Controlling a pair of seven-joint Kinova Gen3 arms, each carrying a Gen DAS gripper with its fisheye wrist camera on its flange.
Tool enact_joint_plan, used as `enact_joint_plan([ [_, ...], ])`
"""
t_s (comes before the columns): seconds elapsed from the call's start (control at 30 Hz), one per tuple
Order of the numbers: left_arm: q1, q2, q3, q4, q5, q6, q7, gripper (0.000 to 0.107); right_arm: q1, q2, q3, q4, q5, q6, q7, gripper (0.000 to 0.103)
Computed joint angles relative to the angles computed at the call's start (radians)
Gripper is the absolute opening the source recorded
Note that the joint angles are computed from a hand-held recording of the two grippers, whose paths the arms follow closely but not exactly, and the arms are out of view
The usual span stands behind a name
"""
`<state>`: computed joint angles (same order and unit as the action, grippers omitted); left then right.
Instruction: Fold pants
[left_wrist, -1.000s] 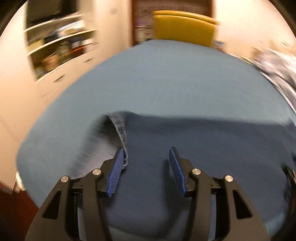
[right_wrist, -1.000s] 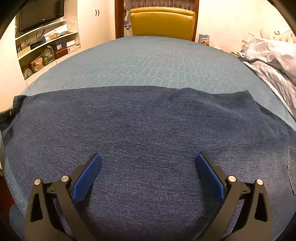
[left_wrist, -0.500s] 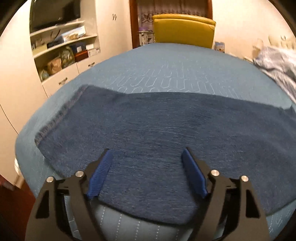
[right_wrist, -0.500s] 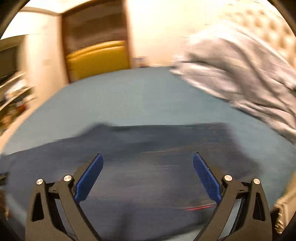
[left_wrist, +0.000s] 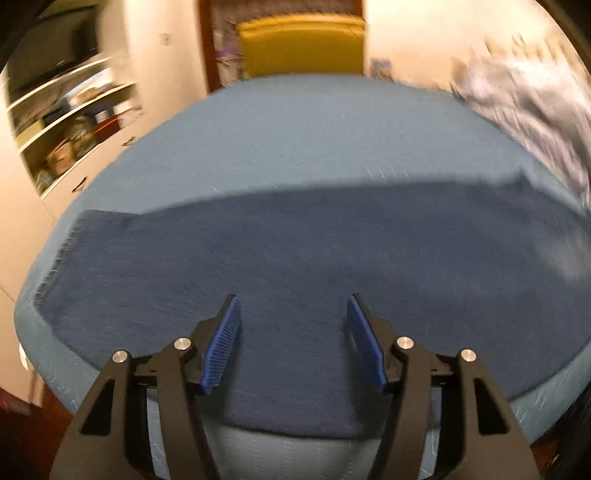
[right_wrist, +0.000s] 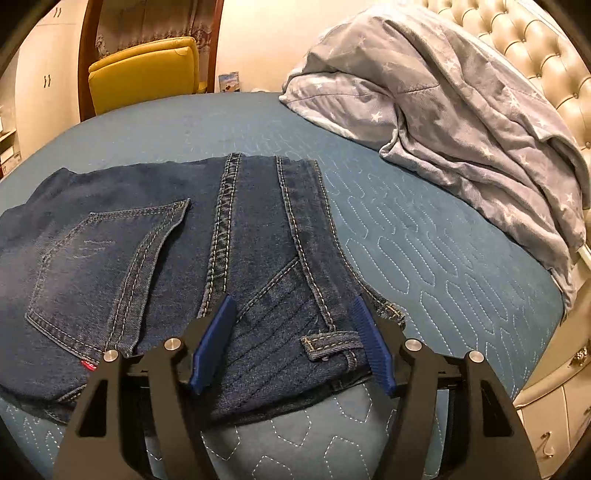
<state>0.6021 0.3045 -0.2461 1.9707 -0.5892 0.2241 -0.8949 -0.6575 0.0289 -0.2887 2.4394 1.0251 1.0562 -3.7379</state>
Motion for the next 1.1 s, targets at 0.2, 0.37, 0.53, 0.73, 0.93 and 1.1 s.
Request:
enact_joint_plan([
  [0.2, -0.047, 0.001, -0.004, 0.018, 0.049, -0.022, -0.012, 0.074, 0.079, -0.077, 0.042, -0.056, -0.087, -0.069, 0.215, 0.063],
  [0.37, -0.130, -0.019, 0.110, -0.091, 0.147, 0.037, -0.110, 0.059, 0.248, -0.159, -0.010, -0.179, -0.071, -0.052, 0.413, 0.065],
  [0.53, -0.201, 0.104, 0.287, -0.323, 0.226, 0.111, -0.281, 0.050, 0.296, -0.056, 0.170, -0.295, -0.028, -0.255, 0.605, 0.064],
  [0.73, -0.113, 0.288, 0.287, -0.582, 0.319, 0.280, -0.369, 0.048, 0.391, 0.112, 0.194, -0.341, -0.006, -0.327, 0.611, 0.065],
  [0.93, -0.068, 0.323, 0.210, -0.561, 0.333, 0.232, -0.286, 0.052, 0.301, 0.135, 0.227, -0.274, 0.136, -0.288, 0.400, 0.081],
  [1.1, 0.072, 0.355, 0.051, -0.593, 0.256, 0.291, -0.131, 0.090, 0.304, 0.136, 0.227, -0.249, 0.179, -0.305, 0.329, 0.083],
])
